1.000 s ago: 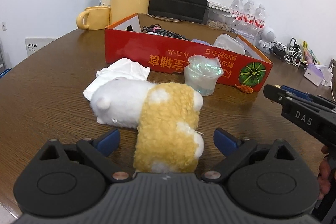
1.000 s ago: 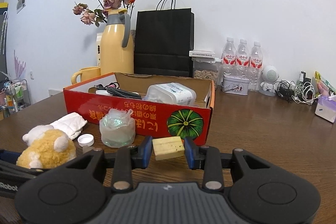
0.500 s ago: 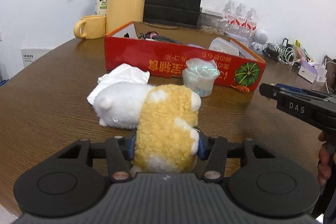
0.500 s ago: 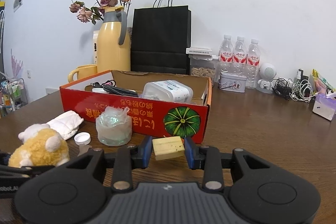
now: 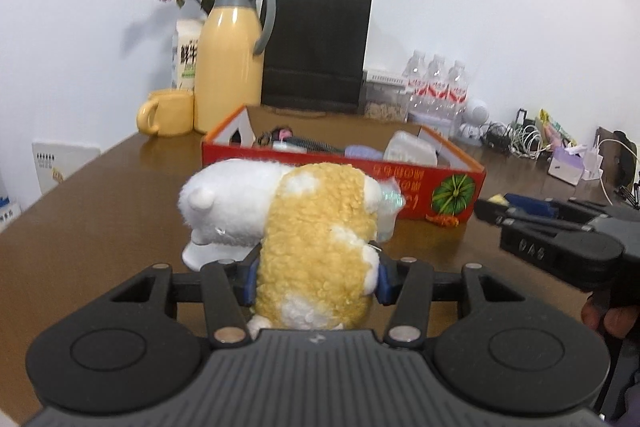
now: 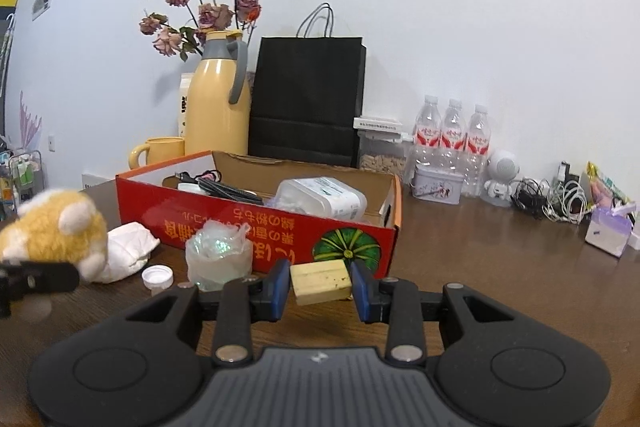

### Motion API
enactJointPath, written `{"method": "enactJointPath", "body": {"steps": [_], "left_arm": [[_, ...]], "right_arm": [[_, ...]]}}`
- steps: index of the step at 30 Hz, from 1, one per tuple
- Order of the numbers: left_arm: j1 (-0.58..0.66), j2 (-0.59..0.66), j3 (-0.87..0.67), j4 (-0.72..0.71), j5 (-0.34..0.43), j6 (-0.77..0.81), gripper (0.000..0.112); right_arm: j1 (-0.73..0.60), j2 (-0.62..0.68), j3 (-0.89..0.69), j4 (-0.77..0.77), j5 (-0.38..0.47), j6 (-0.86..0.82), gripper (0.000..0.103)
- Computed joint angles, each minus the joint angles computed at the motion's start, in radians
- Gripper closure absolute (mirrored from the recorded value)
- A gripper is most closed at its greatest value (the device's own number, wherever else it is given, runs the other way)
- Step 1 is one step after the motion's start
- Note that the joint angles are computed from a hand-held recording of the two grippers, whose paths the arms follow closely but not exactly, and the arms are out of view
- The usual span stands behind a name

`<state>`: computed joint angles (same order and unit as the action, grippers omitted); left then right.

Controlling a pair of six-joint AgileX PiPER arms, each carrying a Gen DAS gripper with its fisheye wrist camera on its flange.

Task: Organize objects
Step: 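Carry the plush toy and yellow block over the cardboard box with both grippers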

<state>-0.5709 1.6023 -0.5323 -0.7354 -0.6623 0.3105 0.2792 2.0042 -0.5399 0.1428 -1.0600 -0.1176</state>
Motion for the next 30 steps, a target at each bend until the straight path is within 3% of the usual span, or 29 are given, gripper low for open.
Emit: {"method": "enactJointPath", "body": {"steps": [9, 20, 24, 28, 30], "left_arm": [[0.118, 0.024, -0.171, 0.115, 0.079, 0.005, 0.06], [0.255, 0.245, -0.612, 0.194, 0.31, 0.041, 0.06], [0.282, 0.362, -0.793, 0.118, 0.404, 0.124, 0.06], [0.306, 0.469, -0.968, -0.087, 0.496, 0.321, 0.06], [0.319, 0.517, -1.048, -0.257, 0.539, 0.495, 0.06]], "right_arm": [[0.041, -0.038, -0.146, 0.004, 0.128, -0.052, 0.071], [0.035, 0.086, -0.582, 0.066, 0.438, -0.161, 0.071], [0.028, 0.176, -0.768, 0.128, 0.552, -0.241, 0.071], [0.013, 0.266, -0.948, 0.171, 0.672, -0.29, 0.071], [0.006, 0.299, -1.003, 0.168, 0.704, -0.265, 0.071]]}}
